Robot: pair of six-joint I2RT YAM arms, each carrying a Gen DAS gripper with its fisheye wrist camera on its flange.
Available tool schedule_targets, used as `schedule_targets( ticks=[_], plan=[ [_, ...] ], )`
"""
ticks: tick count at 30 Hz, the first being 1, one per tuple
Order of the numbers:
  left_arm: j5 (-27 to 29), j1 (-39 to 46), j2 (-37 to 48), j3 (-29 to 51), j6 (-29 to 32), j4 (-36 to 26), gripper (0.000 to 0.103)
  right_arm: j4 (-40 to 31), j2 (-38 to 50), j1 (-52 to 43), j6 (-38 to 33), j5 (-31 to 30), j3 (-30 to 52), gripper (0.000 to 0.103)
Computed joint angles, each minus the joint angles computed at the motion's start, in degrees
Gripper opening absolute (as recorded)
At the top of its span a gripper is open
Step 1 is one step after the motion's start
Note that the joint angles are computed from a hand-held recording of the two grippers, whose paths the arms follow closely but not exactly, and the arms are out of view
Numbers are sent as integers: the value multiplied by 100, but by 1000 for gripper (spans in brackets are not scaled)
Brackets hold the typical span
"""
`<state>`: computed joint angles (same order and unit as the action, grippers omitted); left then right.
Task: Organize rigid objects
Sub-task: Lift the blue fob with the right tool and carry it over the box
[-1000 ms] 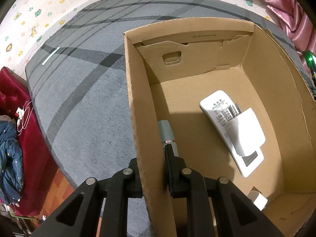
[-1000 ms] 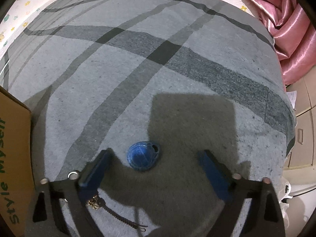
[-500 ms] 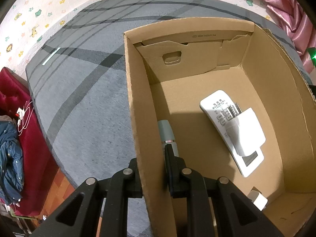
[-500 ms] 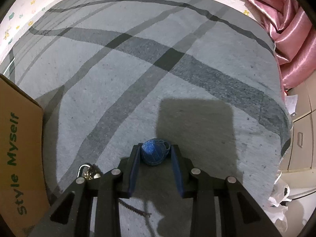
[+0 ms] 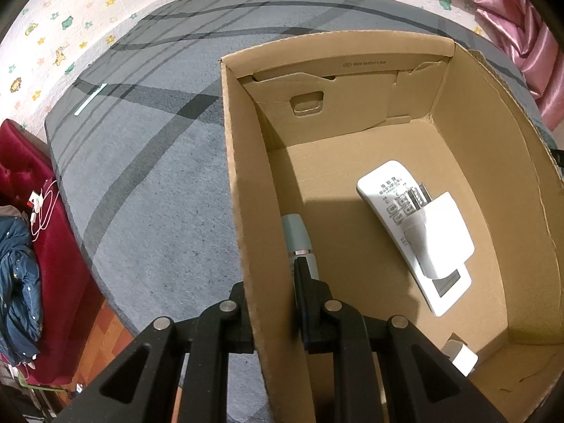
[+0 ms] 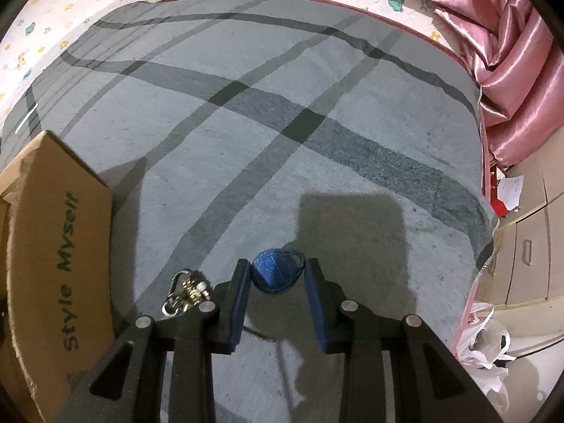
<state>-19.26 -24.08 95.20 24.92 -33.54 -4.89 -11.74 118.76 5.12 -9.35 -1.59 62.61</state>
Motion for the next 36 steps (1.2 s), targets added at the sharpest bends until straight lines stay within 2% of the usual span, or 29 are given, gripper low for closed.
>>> schedule_targets(
  ticks=[20,36],
  plan=[
    [105,152,-27,-72,83,142,17,-293,-1566,614,338,-4,-853,33],
    [103,130,-17,-84,60,157,17,-676,-2489,1392,763,143,-1167,33]
  ],
)
